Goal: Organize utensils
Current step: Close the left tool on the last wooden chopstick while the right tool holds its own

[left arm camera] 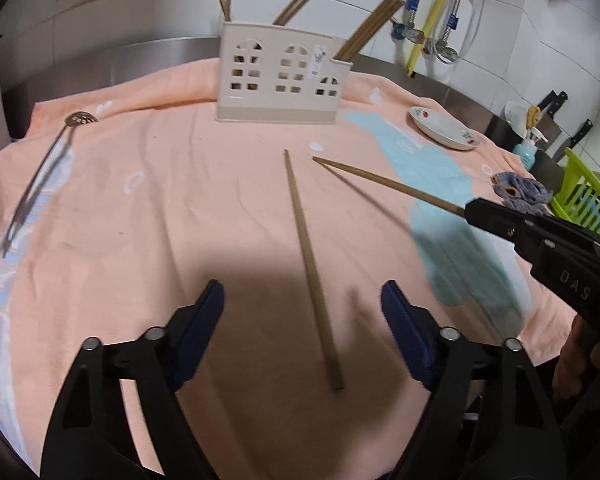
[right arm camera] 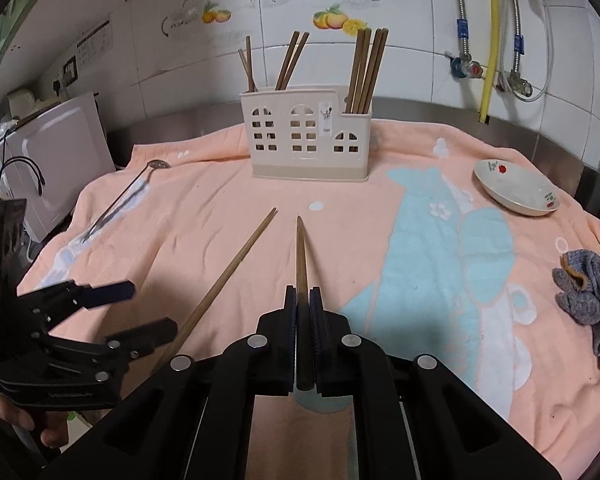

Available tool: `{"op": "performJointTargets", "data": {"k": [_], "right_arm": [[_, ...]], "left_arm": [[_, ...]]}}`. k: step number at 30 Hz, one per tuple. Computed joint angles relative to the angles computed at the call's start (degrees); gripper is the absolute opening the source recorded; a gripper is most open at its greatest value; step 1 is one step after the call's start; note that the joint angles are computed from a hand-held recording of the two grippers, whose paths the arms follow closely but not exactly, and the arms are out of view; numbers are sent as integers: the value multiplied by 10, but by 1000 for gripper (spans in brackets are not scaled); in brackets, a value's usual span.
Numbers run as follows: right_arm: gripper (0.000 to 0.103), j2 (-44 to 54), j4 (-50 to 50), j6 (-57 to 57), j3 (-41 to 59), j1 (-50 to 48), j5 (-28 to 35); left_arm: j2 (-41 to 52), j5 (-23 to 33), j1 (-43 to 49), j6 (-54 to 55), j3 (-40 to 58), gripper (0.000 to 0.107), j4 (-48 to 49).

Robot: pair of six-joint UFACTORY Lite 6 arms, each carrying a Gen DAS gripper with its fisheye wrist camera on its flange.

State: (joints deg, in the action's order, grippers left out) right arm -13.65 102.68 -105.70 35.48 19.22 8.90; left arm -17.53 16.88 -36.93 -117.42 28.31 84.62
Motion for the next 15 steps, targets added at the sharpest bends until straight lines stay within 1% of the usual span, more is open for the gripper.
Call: {"op": "performJointTargets", "data": {"k": [3, 5, 6, 8, 10, 11, 15], "right_arm": [[6, -2, -5, 1, -1, -15, 15], [6, -3, -13, 6, -1, -22, 23], [7, -3, -18, 9, -1, -27, 27], [7, -3, -21, 10, 0, -34, 35], [7, -1, -23, 11, 2, -38, 40], [7, -1, -21, 9, 1, -40, 43], [7, 3, -22, 7, 2, -47, 52]], "left_arm": [[23, -11, -3, -13, 14, 66, 14], [37, -21, -3, -18, 23, 56, 20], [42, -25, -3, -21, 27, 53, 25], [55, -30, -2, -21, 35, 43, 26], [63, -31, -5, -20, 40, 36, 24], [68, -33, -5, -17, 43, 34, 21], [83, -32, -5, -4, 53, 34, 5]]}}
